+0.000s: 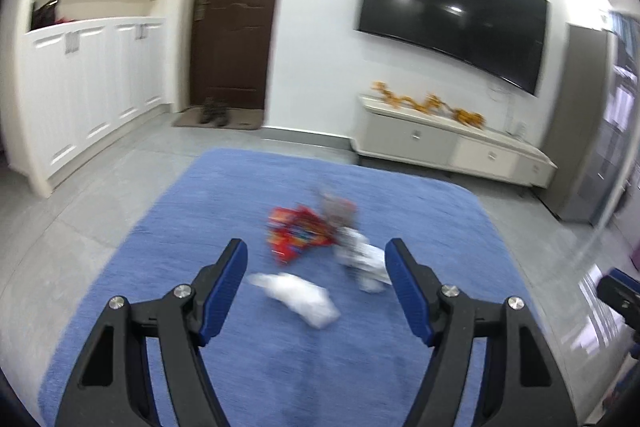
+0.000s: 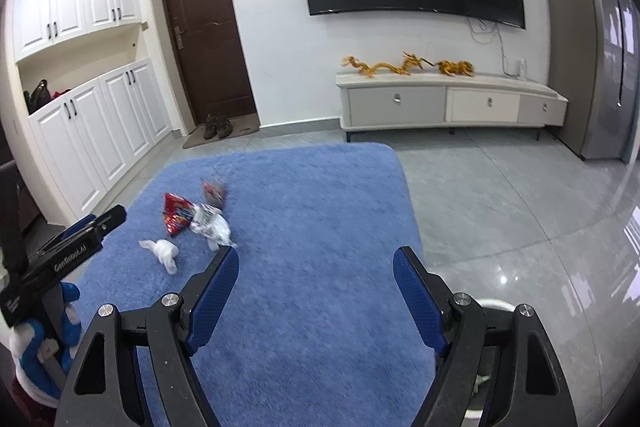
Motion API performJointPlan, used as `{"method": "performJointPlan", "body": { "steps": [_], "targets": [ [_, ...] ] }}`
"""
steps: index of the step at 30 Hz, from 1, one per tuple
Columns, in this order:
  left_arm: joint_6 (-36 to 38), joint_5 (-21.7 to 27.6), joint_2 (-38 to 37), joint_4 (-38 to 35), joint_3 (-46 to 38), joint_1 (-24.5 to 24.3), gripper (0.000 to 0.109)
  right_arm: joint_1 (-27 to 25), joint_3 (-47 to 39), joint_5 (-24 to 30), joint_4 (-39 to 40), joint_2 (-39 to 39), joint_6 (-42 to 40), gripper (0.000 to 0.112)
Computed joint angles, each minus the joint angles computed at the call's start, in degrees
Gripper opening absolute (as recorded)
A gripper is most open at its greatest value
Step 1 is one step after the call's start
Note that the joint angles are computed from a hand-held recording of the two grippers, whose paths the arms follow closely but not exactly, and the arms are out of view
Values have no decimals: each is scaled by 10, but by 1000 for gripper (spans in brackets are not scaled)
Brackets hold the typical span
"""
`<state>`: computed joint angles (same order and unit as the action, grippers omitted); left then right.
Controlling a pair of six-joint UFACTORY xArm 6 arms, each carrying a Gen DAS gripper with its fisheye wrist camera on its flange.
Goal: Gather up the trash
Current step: 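Return both tools from the bin to the remaining wrappers on the rug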
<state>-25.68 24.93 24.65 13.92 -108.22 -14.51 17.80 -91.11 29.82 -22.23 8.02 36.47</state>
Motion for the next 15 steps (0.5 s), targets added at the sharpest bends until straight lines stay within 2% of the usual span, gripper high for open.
{"method": "performJointPlan", "body": {
  "steps": [5,8,12,15],
  "targets": [
    [-42,19,13,27,-32,39,70,6,-76,-5,31,53,-49,78],
    [-33,30,25,11,-53,51,70,11,-125,-6,56,90,-77,78],
    [28,50,46,-64,-73,54,70,16,-200,11,99,148,-128,78],
    [88,86,79,-128,-107,47,70,20,-271,47,144,204,-175,78]
  ]
}}
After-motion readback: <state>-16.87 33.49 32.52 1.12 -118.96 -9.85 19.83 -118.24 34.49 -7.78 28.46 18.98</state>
